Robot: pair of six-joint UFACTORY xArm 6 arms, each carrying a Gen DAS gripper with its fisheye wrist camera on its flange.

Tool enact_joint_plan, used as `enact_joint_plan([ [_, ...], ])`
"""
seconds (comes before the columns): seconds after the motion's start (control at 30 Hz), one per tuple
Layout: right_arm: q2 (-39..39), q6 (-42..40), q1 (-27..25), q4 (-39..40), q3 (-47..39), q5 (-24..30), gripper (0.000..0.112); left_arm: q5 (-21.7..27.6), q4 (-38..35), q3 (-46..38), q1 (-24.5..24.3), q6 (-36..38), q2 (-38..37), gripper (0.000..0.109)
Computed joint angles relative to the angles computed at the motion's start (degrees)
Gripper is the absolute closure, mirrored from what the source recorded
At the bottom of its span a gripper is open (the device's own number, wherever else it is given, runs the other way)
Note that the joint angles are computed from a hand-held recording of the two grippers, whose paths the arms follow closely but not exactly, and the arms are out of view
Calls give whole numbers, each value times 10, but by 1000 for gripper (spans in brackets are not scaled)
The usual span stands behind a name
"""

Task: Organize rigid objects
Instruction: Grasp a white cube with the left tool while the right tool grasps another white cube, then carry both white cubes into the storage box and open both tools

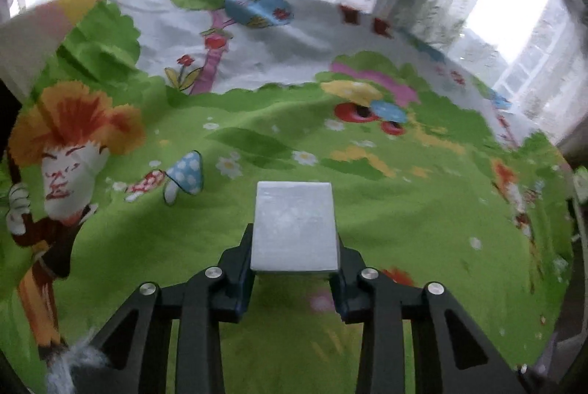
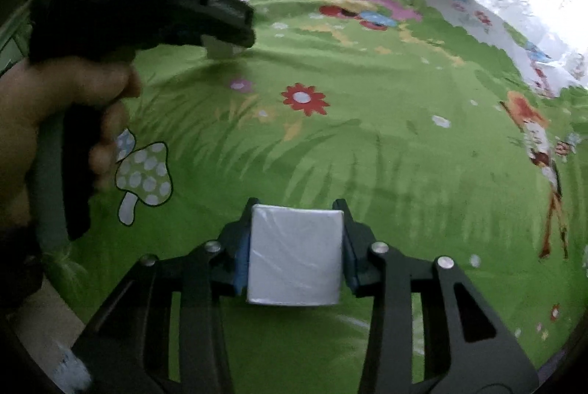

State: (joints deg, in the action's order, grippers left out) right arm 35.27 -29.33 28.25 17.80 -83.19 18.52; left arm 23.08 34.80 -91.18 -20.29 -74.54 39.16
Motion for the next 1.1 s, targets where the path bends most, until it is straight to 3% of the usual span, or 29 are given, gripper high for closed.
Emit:
enact_joint_plan([
  [0.23, -119, 124, -42, -108, 151, -72, 69, -60, 30, 75, -56, -32, -76, 73],
  [0.47, -266, 186, -117, -163, 314, -112, 69, -97, 53, 67, -143, -52, -94, 73],
  [0.6, -337, 252, -171, -240, 380, -123, 69, -105, 26, 25, -197, -20, -72, 73],
  [0.77, -412, 263, -239, -256, 454, -127, 69, -92, -42, -53, -258, 54, -20, 73],
  [0.93, -457, 221, -292, -214, 506, -130, 69, -58, -148, -165, -308, 161, 57, 73],
  [1.1, -477, 166, -337, -148, 536, -132, 69, -9, -188, -263, -338, 208, 117, 73],
])
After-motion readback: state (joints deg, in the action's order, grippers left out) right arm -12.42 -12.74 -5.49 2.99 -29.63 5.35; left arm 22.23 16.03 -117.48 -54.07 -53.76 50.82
